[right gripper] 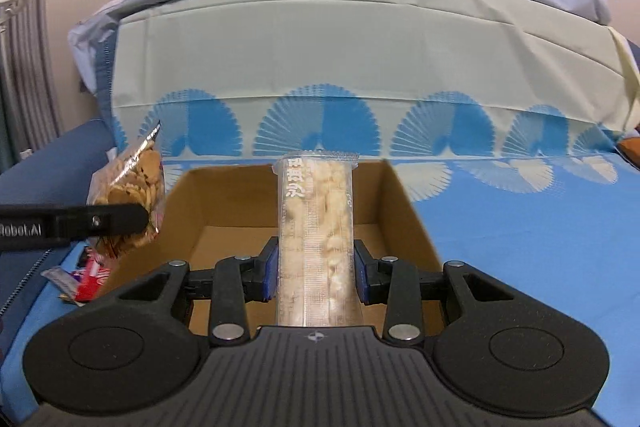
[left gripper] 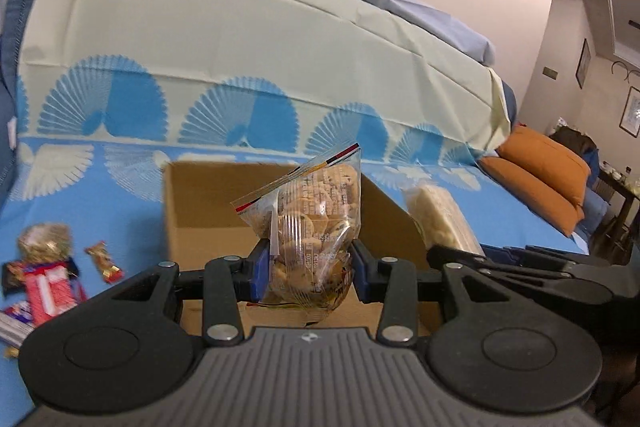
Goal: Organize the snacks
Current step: 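Carry both packs over the box and open both tools to drop them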
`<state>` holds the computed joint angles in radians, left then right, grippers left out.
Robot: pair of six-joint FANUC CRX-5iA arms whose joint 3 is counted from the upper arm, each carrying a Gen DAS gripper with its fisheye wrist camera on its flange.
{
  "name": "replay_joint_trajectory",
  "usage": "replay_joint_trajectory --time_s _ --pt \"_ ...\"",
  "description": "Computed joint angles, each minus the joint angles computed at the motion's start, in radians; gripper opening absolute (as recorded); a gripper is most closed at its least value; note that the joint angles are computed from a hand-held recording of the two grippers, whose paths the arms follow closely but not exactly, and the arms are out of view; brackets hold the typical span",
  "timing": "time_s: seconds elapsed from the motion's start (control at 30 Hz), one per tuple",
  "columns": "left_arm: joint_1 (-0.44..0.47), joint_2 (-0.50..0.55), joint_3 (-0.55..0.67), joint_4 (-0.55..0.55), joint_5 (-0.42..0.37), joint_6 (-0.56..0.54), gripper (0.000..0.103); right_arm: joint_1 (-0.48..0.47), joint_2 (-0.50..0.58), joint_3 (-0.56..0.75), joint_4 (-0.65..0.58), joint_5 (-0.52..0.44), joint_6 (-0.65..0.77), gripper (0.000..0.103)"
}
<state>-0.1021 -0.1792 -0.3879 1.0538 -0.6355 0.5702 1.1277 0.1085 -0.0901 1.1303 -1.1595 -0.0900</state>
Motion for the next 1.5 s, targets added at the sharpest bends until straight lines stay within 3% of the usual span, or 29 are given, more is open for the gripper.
replay_joint_trajectory --time_s 0.17,1.5 --pt "-0.039 0.001 -0.026 0.049 0.003 -0.108 0.045 0.005 -0.026 -0.032 0.003 -0.019 -0.034 0.038" --pt "-0.064 -0.010 -0.032 0.082 0.034 -0.114 0.046 0.004 -0.023 -0.046 0.000 -0.038 -0.064 0.038"
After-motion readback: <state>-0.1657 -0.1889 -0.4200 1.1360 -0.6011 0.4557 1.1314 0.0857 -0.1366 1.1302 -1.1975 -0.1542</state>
